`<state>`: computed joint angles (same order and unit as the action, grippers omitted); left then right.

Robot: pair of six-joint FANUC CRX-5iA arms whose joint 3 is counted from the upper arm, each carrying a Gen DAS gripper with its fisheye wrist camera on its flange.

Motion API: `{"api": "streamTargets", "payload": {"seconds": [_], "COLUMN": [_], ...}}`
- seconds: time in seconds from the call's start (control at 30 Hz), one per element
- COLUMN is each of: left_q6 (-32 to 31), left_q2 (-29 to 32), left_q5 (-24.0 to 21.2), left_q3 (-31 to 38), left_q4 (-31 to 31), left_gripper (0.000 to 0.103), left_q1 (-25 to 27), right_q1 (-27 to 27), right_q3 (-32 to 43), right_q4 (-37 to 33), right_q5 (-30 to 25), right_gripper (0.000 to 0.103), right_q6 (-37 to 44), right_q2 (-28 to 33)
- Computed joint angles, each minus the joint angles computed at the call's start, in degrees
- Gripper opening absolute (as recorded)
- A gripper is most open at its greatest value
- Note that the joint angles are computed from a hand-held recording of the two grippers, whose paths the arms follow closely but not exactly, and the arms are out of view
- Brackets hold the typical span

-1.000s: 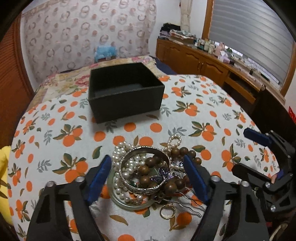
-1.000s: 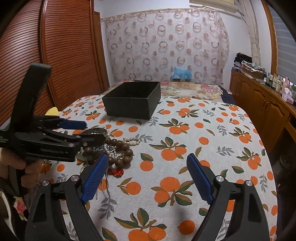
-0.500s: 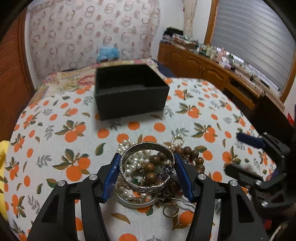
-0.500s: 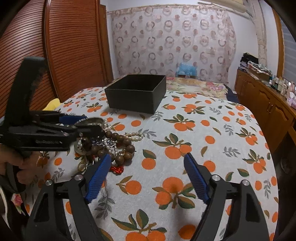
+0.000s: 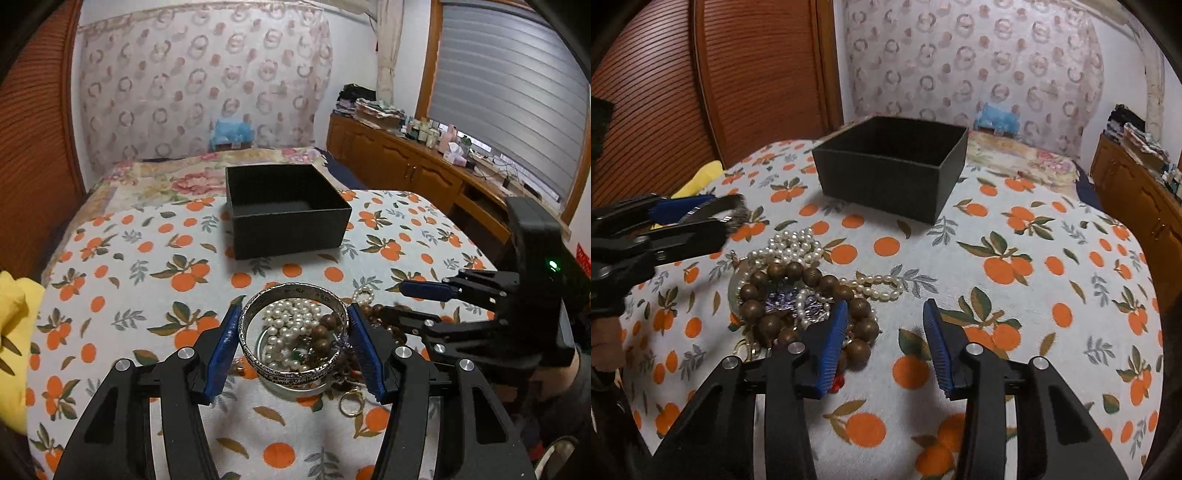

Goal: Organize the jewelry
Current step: 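Grasp the silver bangle with the left gripper while the right gripper grasps the wooden bead bracelet, then carry the bangle into the black box with the left gripper while the right drops the bead bracelet in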

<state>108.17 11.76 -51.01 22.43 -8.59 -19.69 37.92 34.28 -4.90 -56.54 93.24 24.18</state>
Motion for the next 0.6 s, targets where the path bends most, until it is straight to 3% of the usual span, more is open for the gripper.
{"api": "streamTargets", "payload": {"seconds": [0.2,0.27,0.3,0.6], "left_q6": [0.64,0.64,0.73,0.86], "left_q2": [-0.56,-0.71,-0.8,-1.69], "left_q5": [0.35,0.39,0.36,1.15], "left_q3": [-0.79,-1.03,-1.09,-2.34], "left_q4": [0.02,0.12,0.01,0.22], "left_gripper": [0.056,0.056,0.056,0.056], "left_q1": [-0.08,-0.02,-0.07,0.68], "right_q1": [-0.22,-0.29,-0.44,0.06], "right_q3": [5.08,6.64,7.45,3.75], "right_q4": [-1.33,-2.37,-3.09,-2.89], "right_q5": [-4.82,-6.5,-7.28,-1.34], "right_gripper": [0.043,0.03,0.017,0.015], "right_q6": [1.89,3.57,4.22,5.22], "right_q2": [3.23,3.87,4.22,-0.25]}}
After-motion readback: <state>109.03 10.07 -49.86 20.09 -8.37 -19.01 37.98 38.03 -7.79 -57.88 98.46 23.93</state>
